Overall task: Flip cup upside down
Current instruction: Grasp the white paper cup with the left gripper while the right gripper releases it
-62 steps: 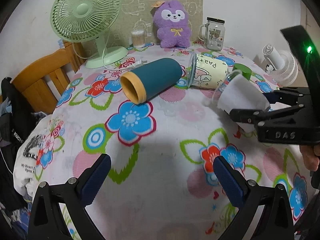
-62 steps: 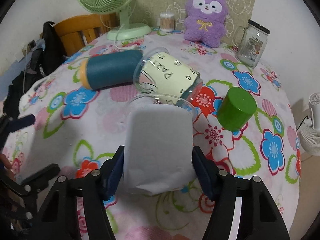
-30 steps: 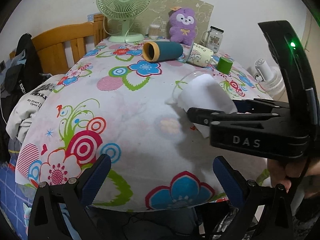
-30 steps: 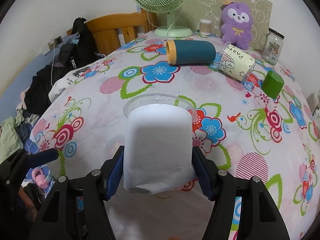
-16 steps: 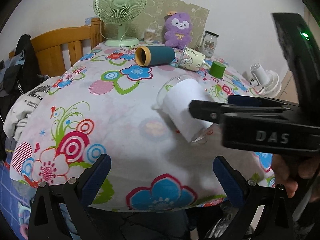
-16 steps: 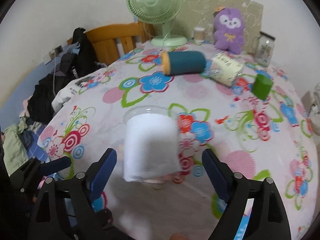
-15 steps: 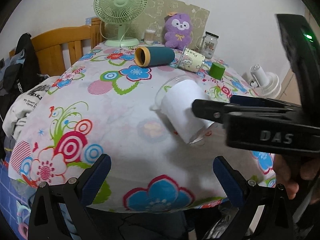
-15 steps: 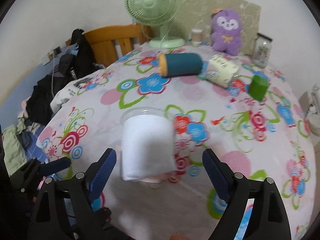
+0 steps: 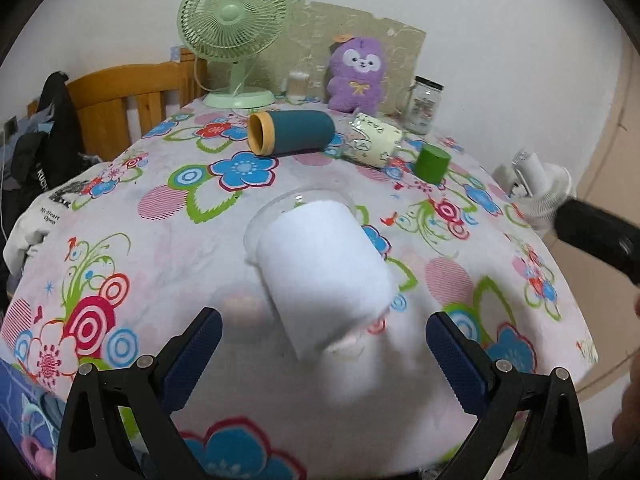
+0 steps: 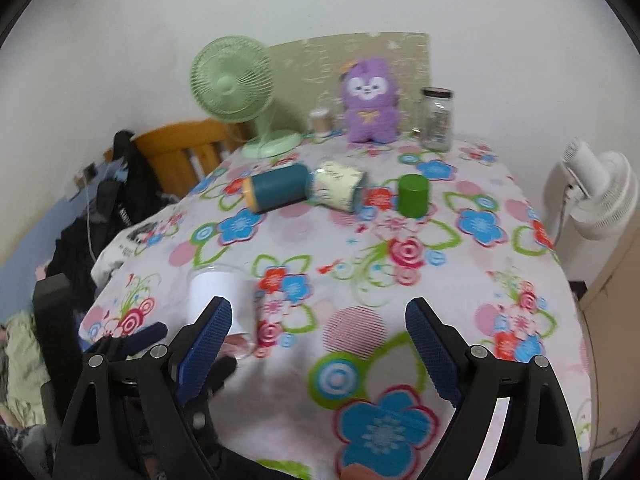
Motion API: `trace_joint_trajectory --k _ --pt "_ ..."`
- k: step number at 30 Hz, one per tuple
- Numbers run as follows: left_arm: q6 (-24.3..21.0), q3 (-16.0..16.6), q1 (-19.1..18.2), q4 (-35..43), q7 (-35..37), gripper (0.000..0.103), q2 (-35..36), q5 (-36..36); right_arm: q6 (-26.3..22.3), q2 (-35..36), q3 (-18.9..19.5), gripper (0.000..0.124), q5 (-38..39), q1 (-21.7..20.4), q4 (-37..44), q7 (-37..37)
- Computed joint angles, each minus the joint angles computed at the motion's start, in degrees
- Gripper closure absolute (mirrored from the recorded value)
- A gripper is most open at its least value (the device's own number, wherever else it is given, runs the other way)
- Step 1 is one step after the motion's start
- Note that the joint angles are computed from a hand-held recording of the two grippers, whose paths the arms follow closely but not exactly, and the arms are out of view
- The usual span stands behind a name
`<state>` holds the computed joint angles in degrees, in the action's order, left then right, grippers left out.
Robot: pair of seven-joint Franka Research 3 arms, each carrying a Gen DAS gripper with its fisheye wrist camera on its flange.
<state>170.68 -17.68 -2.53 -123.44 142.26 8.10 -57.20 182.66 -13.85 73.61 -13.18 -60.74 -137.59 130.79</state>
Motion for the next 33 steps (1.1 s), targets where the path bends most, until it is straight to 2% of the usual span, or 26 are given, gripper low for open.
trace_joint_trajectory --k 2,5,11,15,20,22,25,28,33 --pt "-0.4 0.4 -0.4 0.6 -2.6 0.0 0.9 1.8 0.3 -0.3 -3.5 0.033 0.6 2.7 -1.5 0.0" --pt "1.6 0.3 -0.8 0.7 -7.3 0.0 2.2 6.9 1.0 -0.1 -6.3 0.033 0.8 4.6 -3.1 0.6" --pt "4.2 -0.4 0.0 0.7 -15.8 0.0 3.9 15.9 2.0 0.9 -9.1 0.033 1.2 6.7 -4.6 0.2" --pt "6.6 -1.2 1.1 0.3 -19.3 0.004 4.4 20.8 2.2 1.4 -8.6 0.033 1.7 6.2 -4.6 -0.1" --pt "6.9 -5.7 6.2 0.4 -19.6 0.009 4.9 22.6 2.3 3.0 -6.0 0.033 1.5 3.8 -3.7 -0.7" --pt "6.8 -8.4 9.0 0.5 -19.0 0.009 5.2 22.5 2.2 3.4 -4.9 0.033 1.3 2.8 -3.4 -1.0" --pt "6.4 -10.3 11.0 0.8 -19.4 0.009 5.6 23.1 2.1 3.7 -2.9 0.033 1.2 1.2 -2.9 -1.3" --pt "5.8 -13.1 13.6 1.3 -17.7 0.008 5.9 20.7 1.8 3.7 -2.2 0.033 1.1 0.8 -2.7 -1.7" --pt "6.9 -12.1 12.2 1.9 -19.5 0.009 6.5 23.1 1.6 4.0 -2.9 0.033 0.7 1.3 -2.7 -1.0"
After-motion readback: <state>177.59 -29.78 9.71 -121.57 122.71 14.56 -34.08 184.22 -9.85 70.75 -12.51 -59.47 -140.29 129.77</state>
